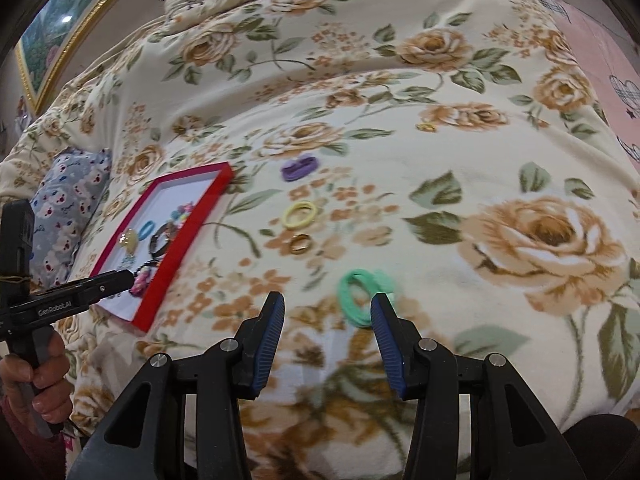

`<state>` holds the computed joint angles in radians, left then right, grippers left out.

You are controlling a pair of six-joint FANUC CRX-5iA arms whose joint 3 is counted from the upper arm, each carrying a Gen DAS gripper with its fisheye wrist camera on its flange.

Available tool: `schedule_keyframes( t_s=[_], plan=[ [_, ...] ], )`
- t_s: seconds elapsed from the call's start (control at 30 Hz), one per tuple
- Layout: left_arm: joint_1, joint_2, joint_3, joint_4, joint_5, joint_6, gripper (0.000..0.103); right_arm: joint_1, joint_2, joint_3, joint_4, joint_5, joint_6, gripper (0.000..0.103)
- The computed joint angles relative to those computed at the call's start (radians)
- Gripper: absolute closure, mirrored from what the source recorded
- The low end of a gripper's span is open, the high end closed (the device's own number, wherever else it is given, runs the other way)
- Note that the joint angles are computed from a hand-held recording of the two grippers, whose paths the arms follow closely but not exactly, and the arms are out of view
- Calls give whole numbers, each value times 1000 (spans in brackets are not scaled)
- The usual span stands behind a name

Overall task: Organize jewelry
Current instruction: 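Grasp the gold ring with the left tool while the right tool grasps the mint hair tie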

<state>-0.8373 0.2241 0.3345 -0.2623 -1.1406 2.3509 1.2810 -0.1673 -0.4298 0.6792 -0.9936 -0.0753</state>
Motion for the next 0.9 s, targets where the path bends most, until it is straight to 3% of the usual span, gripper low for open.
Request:
schedule_keyframes(
  t_s=[0.33, 0.37, 0.4, 0.43, 0.73, 0.9],
  plan=[
    [16, 165, 158, 85, 7, -129, 46, -76, 8, 13, -120, 11, 70, 57],
    [19, 183, 173, 95, 13, -141, 46, -83, 6, 12, -134, 19, 78, 63],
    [22, 200, 188, 107, 17, -155, 46, -90, 4, 10, -148, 28, 87, 82],
    [24, 220, 206, 116, 18, -166, 46, -96, 3, 10, -163, 33, 95, 91],
    [44, 431, 413, 206, -6, -268, 48, -101, -46, -46, -84, 74, 27, 90],
    [39, 528, 538, 195, -29, -280, 48, -116, -56, -58, -78, 88, 6, 90]
  ],
)
